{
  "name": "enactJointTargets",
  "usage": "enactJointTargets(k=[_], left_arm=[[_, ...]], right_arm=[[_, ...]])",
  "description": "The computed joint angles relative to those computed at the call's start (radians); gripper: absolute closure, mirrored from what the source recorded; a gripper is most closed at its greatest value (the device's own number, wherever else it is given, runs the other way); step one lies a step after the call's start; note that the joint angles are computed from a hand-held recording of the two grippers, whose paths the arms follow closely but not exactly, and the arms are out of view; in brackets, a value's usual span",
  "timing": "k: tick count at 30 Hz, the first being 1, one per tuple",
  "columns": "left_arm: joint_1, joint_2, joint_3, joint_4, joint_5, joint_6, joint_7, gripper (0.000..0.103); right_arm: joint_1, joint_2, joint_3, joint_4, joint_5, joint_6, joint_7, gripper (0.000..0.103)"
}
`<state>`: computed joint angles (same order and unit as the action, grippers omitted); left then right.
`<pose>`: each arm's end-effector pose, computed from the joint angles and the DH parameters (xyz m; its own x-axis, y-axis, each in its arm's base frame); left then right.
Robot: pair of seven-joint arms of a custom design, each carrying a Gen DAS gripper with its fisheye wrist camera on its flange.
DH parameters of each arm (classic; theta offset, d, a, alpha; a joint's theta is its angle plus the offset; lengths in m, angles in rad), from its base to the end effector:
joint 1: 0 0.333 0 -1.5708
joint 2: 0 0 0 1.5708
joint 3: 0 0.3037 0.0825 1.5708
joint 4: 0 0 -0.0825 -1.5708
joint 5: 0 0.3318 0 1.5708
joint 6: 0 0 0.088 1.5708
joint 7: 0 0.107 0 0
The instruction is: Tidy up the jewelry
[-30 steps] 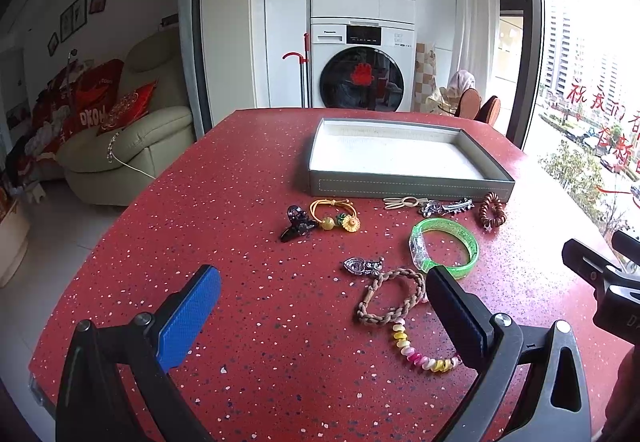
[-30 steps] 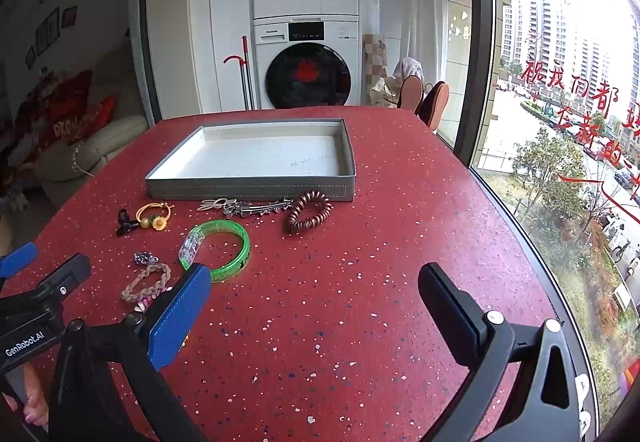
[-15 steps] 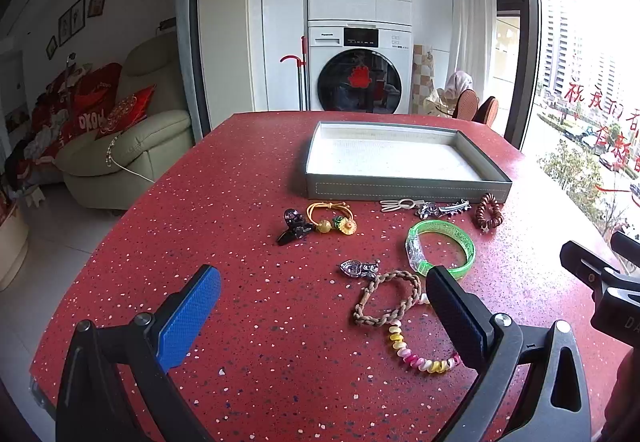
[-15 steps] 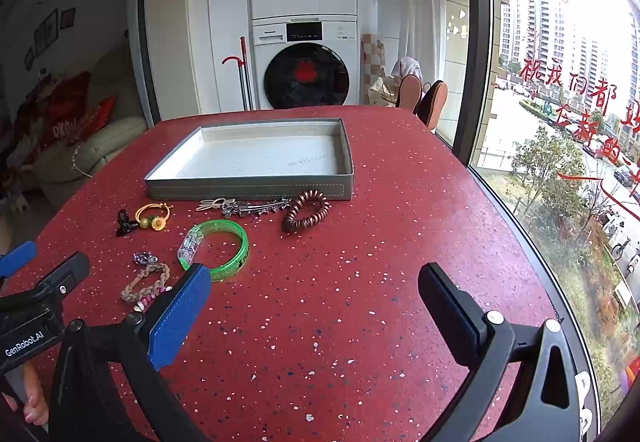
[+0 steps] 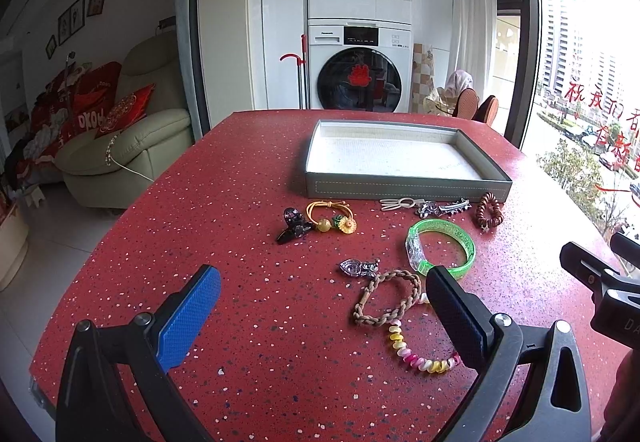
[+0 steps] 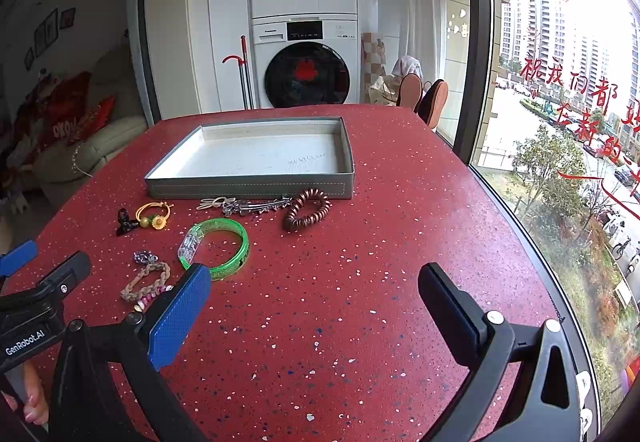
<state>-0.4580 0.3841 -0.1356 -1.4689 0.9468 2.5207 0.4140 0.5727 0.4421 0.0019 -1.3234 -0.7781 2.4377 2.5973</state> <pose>0.5569 -0.3645 0.5395 -0.0111 -0.9999 0.0003 -0.5739 0.0061 -0.8189 0.5731 0.3689 0.5606 -0.0233 -0.9997 0.0073 -0.6001 0.0081 -0.7999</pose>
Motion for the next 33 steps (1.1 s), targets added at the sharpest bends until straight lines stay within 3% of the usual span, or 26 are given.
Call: enactJointTargets(k=[33], left_arm=[[-0.002, 0.016, 0.002, 0.020, -0.027, -0.007, 0.030, 0.000]], right_arm=[[-0.001, 0.014, 0.004, 0.021, 0.029, -0.007, -0.026, 0.000]])
